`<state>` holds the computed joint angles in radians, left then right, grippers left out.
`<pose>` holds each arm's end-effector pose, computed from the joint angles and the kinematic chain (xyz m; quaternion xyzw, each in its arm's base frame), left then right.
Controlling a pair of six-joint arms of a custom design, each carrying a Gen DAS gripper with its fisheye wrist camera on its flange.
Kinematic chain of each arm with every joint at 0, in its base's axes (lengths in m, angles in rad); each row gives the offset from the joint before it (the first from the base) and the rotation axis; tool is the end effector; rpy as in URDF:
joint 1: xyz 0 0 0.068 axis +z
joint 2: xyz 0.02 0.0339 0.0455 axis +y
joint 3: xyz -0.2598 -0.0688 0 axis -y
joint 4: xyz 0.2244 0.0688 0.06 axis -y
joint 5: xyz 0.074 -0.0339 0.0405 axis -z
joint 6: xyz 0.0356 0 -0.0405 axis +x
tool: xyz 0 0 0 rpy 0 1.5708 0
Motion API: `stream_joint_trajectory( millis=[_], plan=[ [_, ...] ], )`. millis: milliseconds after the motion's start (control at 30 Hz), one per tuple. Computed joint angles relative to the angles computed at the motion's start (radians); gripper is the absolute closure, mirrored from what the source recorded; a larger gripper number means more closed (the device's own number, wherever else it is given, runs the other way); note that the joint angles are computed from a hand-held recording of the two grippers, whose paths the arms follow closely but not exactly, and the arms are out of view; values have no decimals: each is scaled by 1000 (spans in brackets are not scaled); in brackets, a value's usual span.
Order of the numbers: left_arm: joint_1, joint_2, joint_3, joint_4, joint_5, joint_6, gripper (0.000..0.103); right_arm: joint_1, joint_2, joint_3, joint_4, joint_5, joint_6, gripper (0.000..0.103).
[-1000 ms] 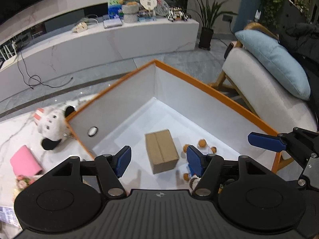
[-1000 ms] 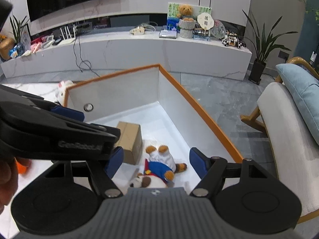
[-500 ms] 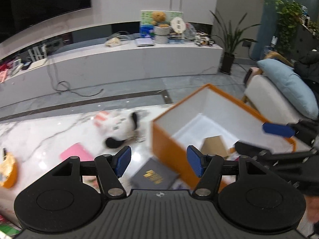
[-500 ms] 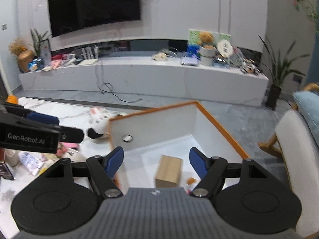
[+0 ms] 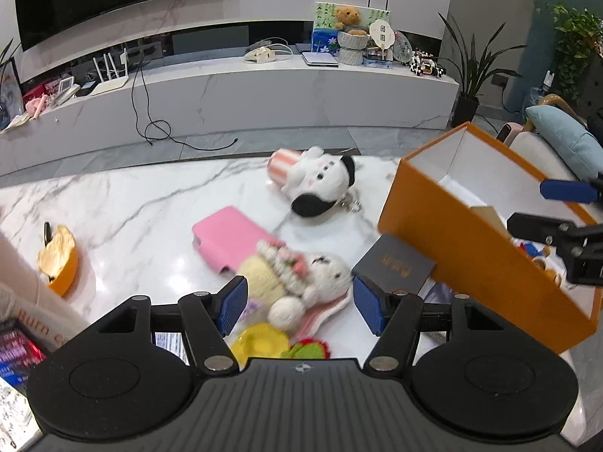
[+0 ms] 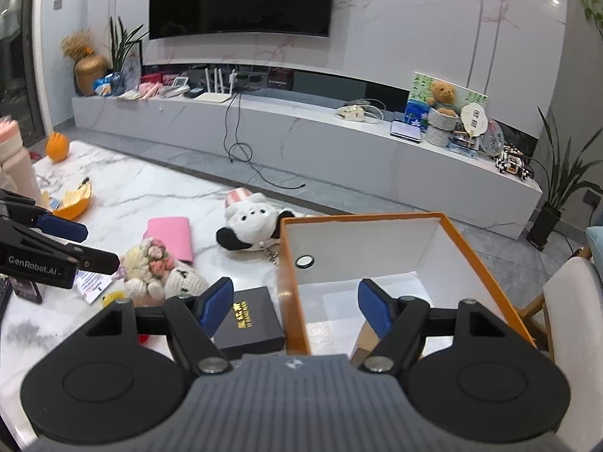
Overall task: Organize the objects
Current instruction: 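Withdraw both tools from the orange box back over the table, then grasp the crocheted orange with the left tool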
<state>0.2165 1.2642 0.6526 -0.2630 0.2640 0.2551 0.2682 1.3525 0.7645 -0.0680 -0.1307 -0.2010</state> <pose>0.2259 0.0402 0.1983 0.0629 0.9308 -0.0413 0.3577 0.2594 0.0761 0.2259 -0.2362 0.8641 0.0734 0.4385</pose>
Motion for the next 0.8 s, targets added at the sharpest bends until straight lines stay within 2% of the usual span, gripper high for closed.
stream_joint_trajectory(
  millis=[67,167,367,500,667,800],
  plan=[
    [52,-13,-51,31,33,55,24,23,-4,-11,-2,0,-10,29],
    [104,-9,-133,101,63,126,24,63,-20,-48,1,8,-38,29],
    [146,102,-188,223,112,175,24,143,17,-92,15,65,-60,29],
    [191,132,-200,234,177,200,24,187,72,-102,26,96,-43,29],
    [304,149,-218,229,314,285,24,244,142,-110,36,135,-41,29],
    [314,180,-233,252,351,342,24,261,200,-98,25,163,-34,29]
  ],
)
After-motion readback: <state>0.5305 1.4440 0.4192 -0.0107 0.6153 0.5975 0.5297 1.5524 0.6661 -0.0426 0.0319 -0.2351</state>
